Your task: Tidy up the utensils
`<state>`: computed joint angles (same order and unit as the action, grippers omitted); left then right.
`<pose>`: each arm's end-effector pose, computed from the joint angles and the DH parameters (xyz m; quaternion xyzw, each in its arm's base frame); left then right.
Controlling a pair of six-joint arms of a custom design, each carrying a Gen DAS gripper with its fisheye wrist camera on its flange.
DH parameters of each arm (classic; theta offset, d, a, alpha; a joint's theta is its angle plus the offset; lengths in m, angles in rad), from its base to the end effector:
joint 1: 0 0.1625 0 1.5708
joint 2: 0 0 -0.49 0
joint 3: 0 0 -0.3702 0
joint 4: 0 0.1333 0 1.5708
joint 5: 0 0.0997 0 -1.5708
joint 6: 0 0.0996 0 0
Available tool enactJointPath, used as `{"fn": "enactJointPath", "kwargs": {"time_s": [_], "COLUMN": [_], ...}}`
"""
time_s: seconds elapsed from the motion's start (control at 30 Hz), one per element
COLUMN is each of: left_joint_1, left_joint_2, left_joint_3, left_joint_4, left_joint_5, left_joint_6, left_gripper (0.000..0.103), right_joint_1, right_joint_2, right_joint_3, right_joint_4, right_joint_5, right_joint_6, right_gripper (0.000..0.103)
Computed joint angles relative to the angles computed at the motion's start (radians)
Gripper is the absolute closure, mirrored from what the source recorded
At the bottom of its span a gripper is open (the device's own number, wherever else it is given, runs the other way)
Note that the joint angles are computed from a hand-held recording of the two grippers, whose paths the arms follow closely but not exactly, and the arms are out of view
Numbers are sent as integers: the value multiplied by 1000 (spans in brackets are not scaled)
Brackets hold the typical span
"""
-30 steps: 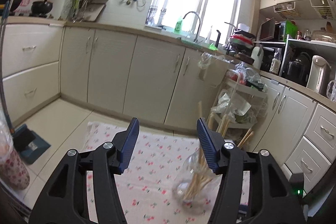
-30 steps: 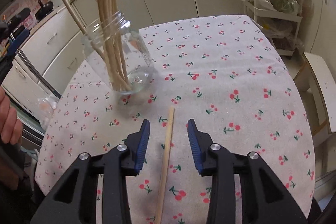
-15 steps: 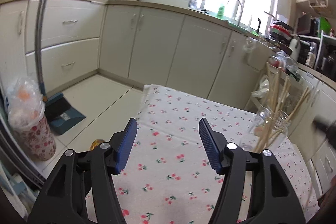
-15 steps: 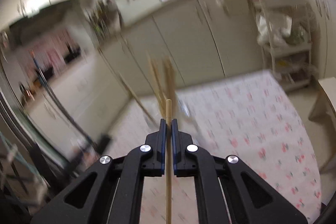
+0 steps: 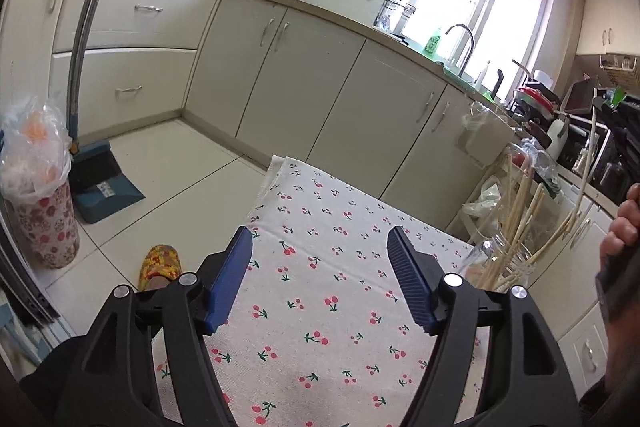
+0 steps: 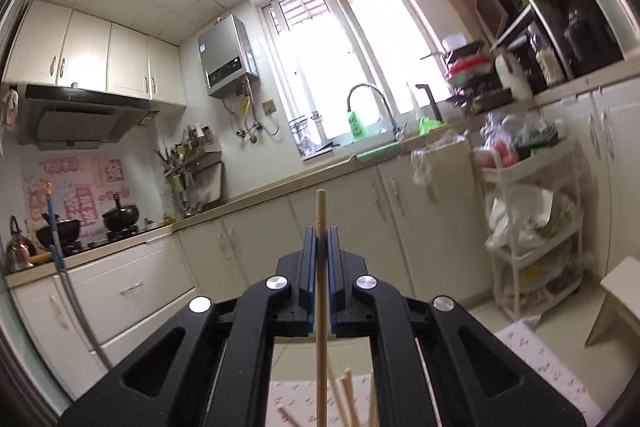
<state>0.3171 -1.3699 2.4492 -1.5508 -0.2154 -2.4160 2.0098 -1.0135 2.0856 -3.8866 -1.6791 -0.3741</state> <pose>-0.2120 -0.3123 0.2178 -0.0909 0.7350 -0.6223 0.2533 0.3498 -0.4566 0.3158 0.2920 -0.7579 0.5828 0.0251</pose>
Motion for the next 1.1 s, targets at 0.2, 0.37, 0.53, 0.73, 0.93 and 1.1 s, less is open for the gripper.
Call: {"fn": "enactJointPath", "kwargs": {"time_s": [0.2,0.37,0.53,0.73,0.93,1.1], "left_joint_1": [6,17,23,35,-14,-93], "left_joint_2": [-9,-14,-11,-1,31,64], "left_joint_3": [33,56,55,44,-48,-163], "left_joint_4": [-111,-211,-221,-241,-178,-89], "left_joint_5": [6,7,4,-5,-98,-203], "left_joint_6": [62,127,137,184,280,358], "left_gripper": [33,32,29,27,22,14], "right_joint_1": [-14,-27,-24,3,51,78], "right_joint_2": [79,103,89,-41,-203,-352], "right_joint_3": [-19,47,99,195,330,407], "right_joint_4": [-25,-58,-31,-32,108,382], "right_joint_5": [-56,-74,-96,-95,-258,-409], "right_joint_6": [-58,-132,-212,-212,-203,-78], "right_gripper": [97,97,81,58,30,16]}}
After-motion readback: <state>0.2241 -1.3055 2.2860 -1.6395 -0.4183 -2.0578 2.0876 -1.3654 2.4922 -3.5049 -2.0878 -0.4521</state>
